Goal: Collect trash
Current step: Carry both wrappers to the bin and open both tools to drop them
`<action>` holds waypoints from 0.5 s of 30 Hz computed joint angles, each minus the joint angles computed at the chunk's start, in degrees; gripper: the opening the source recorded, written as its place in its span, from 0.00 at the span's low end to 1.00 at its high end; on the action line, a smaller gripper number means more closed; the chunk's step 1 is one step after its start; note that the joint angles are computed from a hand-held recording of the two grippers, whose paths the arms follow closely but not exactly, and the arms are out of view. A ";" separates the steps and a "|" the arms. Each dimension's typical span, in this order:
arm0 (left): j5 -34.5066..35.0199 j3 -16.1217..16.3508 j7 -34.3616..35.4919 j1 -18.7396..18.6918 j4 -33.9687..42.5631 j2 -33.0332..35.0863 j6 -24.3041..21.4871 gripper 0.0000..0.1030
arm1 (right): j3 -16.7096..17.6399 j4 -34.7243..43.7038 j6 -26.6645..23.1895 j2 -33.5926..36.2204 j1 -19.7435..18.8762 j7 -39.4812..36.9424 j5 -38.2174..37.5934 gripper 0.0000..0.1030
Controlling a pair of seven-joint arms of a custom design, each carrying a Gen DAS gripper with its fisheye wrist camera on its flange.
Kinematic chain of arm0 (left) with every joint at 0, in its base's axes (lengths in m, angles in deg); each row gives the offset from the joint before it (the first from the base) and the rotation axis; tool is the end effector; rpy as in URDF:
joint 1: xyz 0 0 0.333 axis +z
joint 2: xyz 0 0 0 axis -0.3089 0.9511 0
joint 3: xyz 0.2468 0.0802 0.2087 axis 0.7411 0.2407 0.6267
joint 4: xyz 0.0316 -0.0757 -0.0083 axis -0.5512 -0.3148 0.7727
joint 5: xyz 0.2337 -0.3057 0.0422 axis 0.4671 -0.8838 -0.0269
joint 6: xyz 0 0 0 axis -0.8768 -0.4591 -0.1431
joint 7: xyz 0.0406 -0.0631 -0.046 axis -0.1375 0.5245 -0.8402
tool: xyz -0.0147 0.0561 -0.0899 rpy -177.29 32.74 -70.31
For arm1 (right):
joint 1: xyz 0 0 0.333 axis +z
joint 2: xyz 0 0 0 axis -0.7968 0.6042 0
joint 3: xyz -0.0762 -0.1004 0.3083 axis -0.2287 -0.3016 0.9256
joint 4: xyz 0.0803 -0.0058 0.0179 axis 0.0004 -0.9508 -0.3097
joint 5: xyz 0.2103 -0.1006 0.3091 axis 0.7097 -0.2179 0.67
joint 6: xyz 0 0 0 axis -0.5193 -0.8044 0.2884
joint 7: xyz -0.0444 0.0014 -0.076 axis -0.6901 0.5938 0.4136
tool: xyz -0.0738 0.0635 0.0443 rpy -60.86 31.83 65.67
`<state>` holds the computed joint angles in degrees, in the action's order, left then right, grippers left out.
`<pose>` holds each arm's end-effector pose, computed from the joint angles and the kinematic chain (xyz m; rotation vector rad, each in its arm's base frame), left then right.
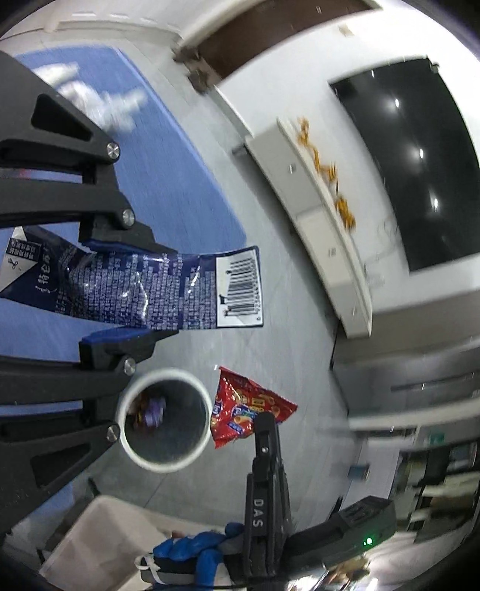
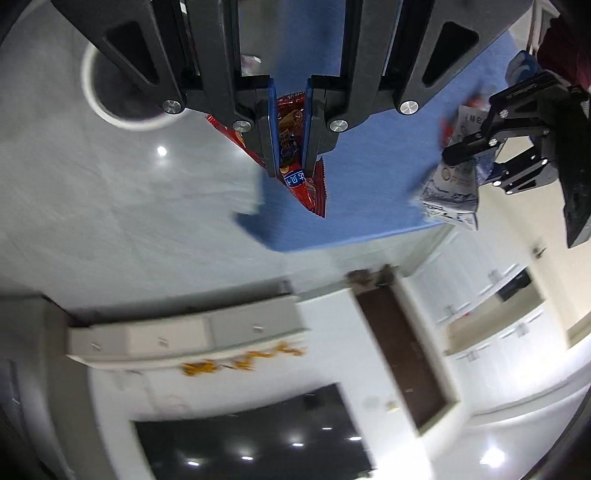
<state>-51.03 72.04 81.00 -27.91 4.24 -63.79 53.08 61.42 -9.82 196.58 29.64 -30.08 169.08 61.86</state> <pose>0.4285 -0.1720 0.8911 -1.3394 2.0325 -0.7041 0.5307 0.2979 0.8289 -1.8193 1.2806 -0.2034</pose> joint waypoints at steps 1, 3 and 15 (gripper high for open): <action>-0.12 -0.94 -0.34 -0.60 1.24 1.76 -0.23 0.29 | -0.82 -3.24 0.31 -1.90 -0.93 0.33 0.28 0.11; -0.39 -2.05 -0.96 -1.63 3.09 4.45 -0.69 0.29 | -1.59 -6.99 0.66 -3.87 -2.22 0.65 0.42 0.11; -9.32 -4.14 -11.10 -6.43 23.47 26.47 -8.47 0.30 | -3.78 -15.87 -1.33 -3.24 -7.64 5.28 0.40 0.15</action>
<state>-60.35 67.89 69.90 -34.34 27.71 -37.32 44.61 57.64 -25.69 195.25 26.39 -37.72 174.36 62.26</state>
